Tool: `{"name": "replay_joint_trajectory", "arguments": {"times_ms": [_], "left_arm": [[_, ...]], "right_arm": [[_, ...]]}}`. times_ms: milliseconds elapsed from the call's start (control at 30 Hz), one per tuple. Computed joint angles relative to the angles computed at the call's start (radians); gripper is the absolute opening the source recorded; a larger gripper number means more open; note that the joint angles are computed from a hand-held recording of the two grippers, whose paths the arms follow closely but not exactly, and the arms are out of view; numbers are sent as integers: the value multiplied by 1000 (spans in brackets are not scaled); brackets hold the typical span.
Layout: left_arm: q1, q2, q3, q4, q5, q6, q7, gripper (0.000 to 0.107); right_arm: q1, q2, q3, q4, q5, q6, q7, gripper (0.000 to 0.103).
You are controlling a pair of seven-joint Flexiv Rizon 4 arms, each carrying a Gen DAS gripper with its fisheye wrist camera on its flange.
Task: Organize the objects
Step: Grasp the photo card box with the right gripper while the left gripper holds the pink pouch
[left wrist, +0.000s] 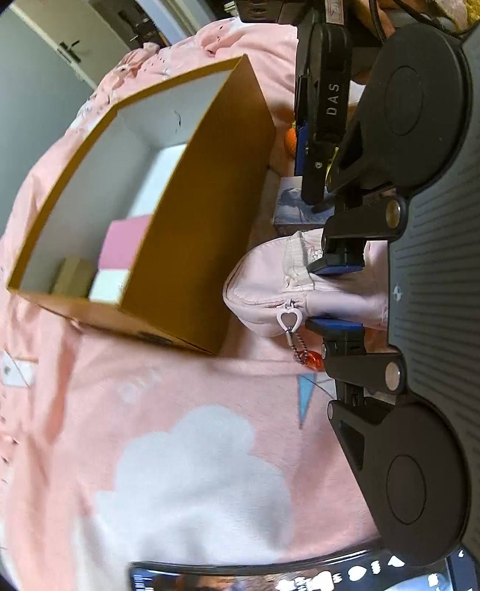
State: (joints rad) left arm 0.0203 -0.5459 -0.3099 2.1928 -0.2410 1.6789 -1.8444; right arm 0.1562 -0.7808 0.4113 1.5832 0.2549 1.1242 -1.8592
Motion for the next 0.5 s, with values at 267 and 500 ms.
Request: {"name": "replay_joint_trajectory", "arguments": {"times_ms": [267,500], "left_arm": [[-69,-22,72,-28,-6,-19,-2,27],[-55,-21,60,-14,-3,-9,1,27]], "right_arm": [[0,-63,1,-98,2,-123,4,67],[32,-52,-16,-67,7,-76,-32,64]]}}
